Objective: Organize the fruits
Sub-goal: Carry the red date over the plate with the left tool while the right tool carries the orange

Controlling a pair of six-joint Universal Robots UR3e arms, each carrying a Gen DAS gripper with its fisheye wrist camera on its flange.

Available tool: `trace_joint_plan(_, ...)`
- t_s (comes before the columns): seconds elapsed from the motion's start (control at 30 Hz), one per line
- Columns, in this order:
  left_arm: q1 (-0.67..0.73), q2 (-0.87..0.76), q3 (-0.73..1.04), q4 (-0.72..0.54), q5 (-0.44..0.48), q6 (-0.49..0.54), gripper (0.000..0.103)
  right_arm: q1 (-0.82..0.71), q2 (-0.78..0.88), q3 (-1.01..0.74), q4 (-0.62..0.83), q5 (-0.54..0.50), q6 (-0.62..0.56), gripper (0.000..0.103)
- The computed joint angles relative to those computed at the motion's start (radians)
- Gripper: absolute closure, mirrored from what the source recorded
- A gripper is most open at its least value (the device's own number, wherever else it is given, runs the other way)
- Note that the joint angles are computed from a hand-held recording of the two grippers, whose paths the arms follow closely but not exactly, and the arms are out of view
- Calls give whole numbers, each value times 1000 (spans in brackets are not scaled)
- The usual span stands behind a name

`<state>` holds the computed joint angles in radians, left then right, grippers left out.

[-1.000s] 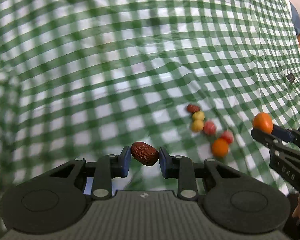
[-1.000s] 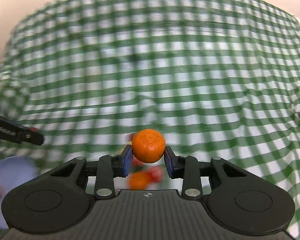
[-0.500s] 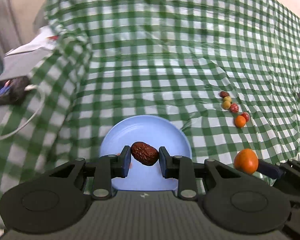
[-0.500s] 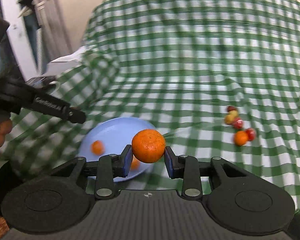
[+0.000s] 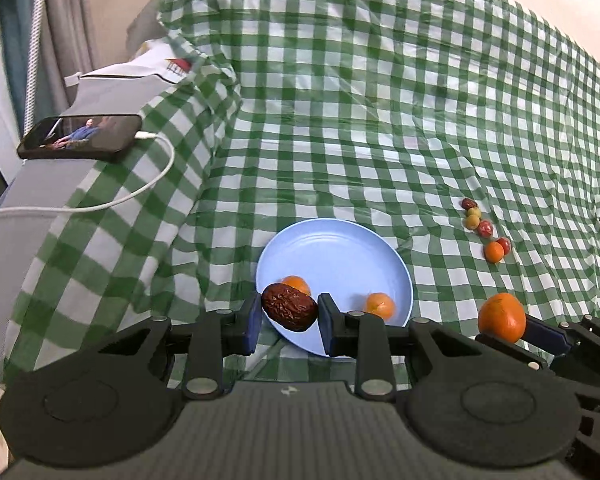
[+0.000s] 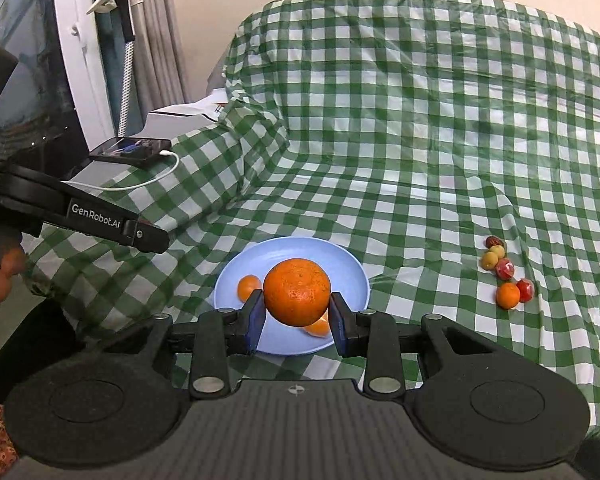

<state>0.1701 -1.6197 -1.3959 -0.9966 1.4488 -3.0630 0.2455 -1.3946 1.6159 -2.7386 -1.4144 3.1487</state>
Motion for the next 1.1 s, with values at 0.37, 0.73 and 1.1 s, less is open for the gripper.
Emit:
trace_joint_plan(0.37, 13, 5, -8, 7, -5, -5, 70, 12, 5, -16, 10, -15, 2, 67)
trace_joint_plan(0.73, -1, -101, 80, 6, 5, -12, 70, -4, 55, -59, 24, -9, -10, 67)
trace_joint_plan(1.1, -25, -257, 212, -15, 28, -7, 70, -2, 188, -206, 67, -14, -22, 67)
